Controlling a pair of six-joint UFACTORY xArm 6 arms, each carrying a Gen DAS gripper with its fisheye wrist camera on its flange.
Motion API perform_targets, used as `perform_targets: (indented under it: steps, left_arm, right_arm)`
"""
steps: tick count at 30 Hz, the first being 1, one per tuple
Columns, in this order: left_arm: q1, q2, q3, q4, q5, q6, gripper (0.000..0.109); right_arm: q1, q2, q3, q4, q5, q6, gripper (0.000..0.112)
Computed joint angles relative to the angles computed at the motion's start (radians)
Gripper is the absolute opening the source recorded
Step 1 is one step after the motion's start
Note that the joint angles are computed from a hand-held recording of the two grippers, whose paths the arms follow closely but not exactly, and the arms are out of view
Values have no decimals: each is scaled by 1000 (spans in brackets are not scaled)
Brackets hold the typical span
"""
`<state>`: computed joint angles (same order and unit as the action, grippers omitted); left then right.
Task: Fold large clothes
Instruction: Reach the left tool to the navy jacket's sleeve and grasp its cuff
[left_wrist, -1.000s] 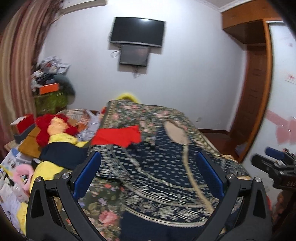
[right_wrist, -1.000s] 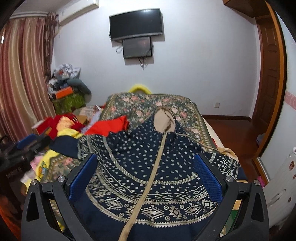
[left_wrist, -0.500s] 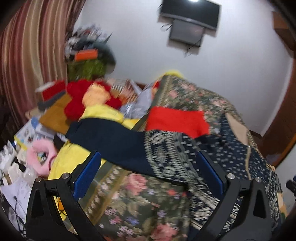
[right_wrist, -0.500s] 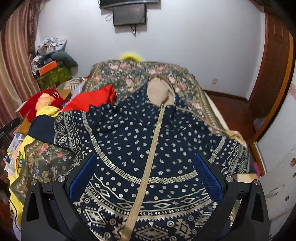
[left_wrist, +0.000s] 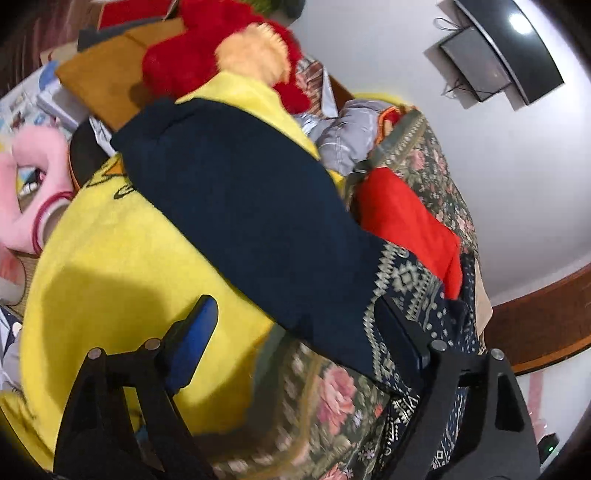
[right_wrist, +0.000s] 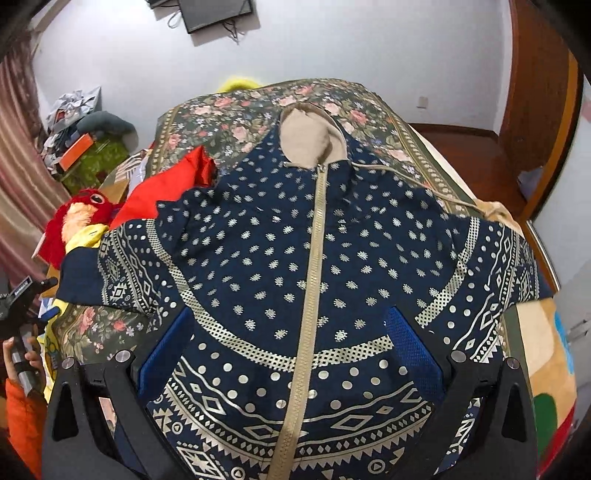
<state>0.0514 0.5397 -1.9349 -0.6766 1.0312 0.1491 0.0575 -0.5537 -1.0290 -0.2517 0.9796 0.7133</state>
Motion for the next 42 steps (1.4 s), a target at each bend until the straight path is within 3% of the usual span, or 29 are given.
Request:
perform_targets:
  steps: [6,11,14,17,19,30,42]
  left_arm:
    - [18,120,-153,-55,84,-59,79]
    - [-24,166,-239,113,25,-111,69]
    - [-73,165,-243,347,-39,-158,52]
    - [-92,158,-242,425,-67,-163,32]
    - [-103,149,-251,479,-76,-171,11]
    - [-174,57,-336,390,-140,-39,5]
    - [-410,-56,-314,222,-140,134,5]
  right_arm:
    - [-35,0,13,66,-14,-21,103]
    - [-57,7,1,79,-11,-48,103]
    - [-79,12,-20,74,-12,-62,103]
    - [-99,17,-45,58,-18,-78,103]
    - [-108,24,-68,35,-14,-89,103]
    - [-151,7,-132,23,-55,-180,103]
    - [-213,-77,-30,176,-82,-293,103]
